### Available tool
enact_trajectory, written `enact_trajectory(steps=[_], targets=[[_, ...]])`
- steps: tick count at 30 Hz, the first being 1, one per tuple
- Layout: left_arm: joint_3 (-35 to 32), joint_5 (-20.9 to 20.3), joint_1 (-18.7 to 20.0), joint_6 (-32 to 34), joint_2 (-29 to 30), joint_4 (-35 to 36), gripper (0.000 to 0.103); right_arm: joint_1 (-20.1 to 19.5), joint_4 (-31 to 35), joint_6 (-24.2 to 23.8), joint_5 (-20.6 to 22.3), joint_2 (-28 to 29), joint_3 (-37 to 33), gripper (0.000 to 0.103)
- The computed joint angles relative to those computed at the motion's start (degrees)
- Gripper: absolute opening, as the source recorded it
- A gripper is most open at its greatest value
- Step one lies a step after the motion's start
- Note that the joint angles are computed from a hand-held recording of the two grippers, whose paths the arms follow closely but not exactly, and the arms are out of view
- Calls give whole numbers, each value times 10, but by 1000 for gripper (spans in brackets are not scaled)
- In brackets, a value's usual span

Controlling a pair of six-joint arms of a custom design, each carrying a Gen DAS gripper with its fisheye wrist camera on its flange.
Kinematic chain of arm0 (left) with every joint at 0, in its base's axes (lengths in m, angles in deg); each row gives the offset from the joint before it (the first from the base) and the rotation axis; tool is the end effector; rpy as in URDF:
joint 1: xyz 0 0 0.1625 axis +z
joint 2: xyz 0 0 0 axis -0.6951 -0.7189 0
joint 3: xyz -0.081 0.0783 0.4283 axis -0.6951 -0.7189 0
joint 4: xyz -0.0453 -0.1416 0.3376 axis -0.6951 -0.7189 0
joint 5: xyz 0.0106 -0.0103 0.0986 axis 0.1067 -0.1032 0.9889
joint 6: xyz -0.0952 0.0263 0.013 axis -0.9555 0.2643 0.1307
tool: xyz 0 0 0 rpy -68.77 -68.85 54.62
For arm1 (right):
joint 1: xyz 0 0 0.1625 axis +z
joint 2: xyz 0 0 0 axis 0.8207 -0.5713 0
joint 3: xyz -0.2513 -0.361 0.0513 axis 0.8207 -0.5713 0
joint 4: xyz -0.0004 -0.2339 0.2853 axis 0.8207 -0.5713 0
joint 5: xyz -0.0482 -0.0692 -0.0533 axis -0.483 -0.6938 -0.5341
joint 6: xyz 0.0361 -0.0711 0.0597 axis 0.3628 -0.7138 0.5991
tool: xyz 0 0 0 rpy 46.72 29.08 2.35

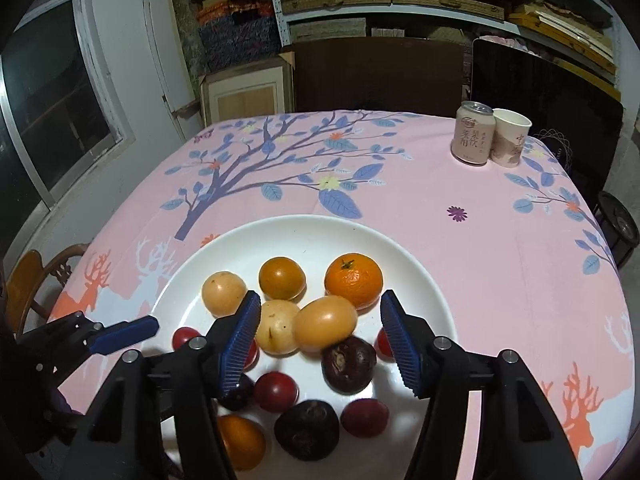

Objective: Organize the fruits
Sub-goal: 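Grasp a dark mangosteen with the left tool while the right tool grasps a pale yellow fruit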

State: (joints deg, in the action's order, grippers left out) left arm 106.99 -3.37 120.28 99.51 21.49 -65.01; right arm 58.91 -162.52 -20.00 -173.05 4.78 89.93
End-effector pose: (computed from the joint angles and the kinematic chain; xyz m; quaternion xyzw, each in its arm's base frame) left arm 0.0038 -0.7221 0.3446 0.3129 0.8793 -0.2547 0.2531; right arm 0.4076 -0.7358 -0.0440 0.1630 -0.8913 0.3261 0.2696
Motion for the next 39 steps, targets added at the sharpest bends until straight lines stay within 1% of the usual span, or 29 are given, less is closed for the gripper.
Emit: enact_trajectory(steps=[4,5,6,7,8,9,11,14,16,19,21,25,27,29,30,31,32,33,36,39], targets=[[47,-17,1,-1,-42,-18,70,8,-72,15,4,-52,119,63],[60,-22,4,-1,-55,-24,74,11,-97,23,5,-67,159,63],[73,-27,7,0,-68,-32,80,13,-115,30,6,-78,192,63],[88,-31,12,-1,-81,-44,84,17,-129,37,5,-88,222,63],[99,-34,17,-4,-92,-55,89,21,-152,38,6,-98,259,63],[109,-40,24,-9,-101,-63,92,24,-172,36,9,-103,288,63],[120,-50,42,-26,-116,-64,94,31,-214,37,13,-109,342,63],[123,-57,63,-56,-121,-50,94,37,-236,57,26,-108,395,63],[126,-59,72,-72,-122,-39,94,42,-237,66,28,-100,410,63],[149,-50,72,-60,-125,-59,94,51,-229,69,29,-90,411,63],[164,-38,69,-49,-127,-74,94,57,-213,70,23,-82,401,63],[176,-40,69,-42,-133,-93,94,70,-186,57,8,-59,365,63],[175,-42,70,-44,-133,-94,94,70,-180,61,7,-52,351,61],[173,-44,72,-49,-133,-90,94,65,-161,75,13,-49,336,55],[172,-44,72,-50,-134,-89,94,62,-150,83,17,-46,327,54],[170,-45,73,-52,-133,-87,94,61,-145,85,19,-44,321,50],[169,-46,74,-53,-133,-85,94,59,-136,86,20,-39,311,41],[168,-45,74,-54,-133,-83,94,58,-124,88,19,-36,303,40],[164,-42,74,-54,-130,-76,94,62,-127,79,7,-30,297,40],[166,-30,70,-43,-127,-71,94,65,-148,80,-1,-41,324,40]])
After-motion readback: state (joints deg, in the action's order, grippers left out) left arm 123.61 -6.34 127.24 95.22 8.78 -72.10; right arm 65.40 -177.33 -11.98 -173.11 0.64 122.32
